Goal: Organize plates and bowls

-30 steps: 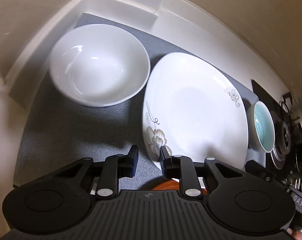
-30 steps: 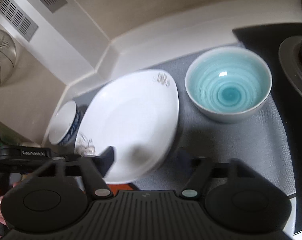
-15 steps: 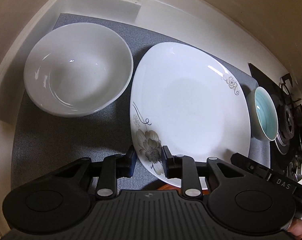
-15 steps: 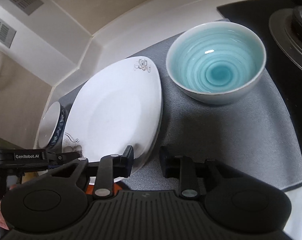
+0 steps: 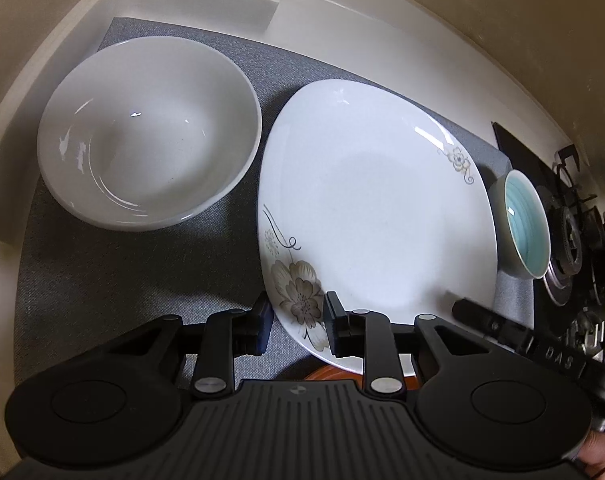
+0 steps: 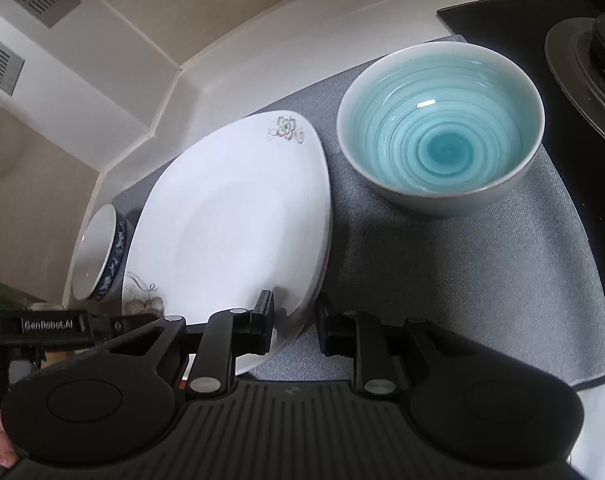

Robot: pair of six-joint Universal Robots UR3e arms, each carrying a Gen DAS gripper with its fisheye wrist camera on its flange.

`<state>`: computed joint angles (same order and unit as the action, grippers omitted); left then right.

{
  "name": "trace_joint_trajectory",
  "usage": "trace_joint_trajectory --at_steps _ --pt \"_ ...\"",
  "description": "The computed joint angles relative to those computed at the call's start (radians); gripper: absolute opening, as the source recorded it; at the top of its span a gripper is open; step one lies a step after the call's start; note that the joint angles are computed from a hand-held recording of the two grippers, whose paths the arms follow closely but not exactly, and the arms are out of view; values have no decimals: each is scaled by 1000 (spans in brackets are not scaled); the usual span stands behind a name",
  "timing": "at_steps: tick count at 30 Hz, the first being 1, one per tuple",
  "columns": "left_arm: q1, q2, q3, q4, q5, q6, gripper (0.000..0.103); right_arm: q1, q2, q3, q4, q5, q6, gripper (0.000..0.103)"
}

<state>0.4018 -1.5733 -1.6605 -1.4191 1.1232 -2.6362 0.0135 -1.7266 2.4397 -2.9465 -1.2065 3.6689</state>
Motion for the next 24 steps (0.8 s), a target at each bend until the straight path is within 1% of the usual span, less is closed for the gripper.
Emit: trace_joint_trajectory --at_steps 1,5,8,10,14,16,17,18,20,21,22,24 --pt "3 -1 -3 1 -6 1 29 3 0 1 2 4 3 28" --pt "16 26 -39 18 -20 23 29 47 15 -12 -19 -52 18 27" --pt "42 8 -8 -71 -49 20 26 64 29 -36 -10 -100 9 27" --pt "59 11 -12 -96 -66 31 26 39 27 -30 -10 -79 -4 27" --pt "75 17 19 -169 -71 41 26 14 -32 -24 57 -50 -33 28" --pt "81 62 7 -191 -67 72 32 -1 -110 12 82 -29 -49 30" --pt "101 105 -7 -218 -65 110 39 3 -153 23 110 -32 -62 34" --pt "113 142 -19 -236 -66 136 46 11 -201 34 145 -43 -77 41" --pt "132 198 -35 -274 -67 179 52 35 -277 50 221 -67 -96 51" --pt "144 221 -39 -299 -64 200 53 44 -303 56 257 -65 -103 53" --pt "150 243 -46 -312 -60 207 54 58 -317 59 283 -65 -101 53" --pt "159 284 -71 -324 -51 222 54 95 -314 68 286 -70 -84 53"
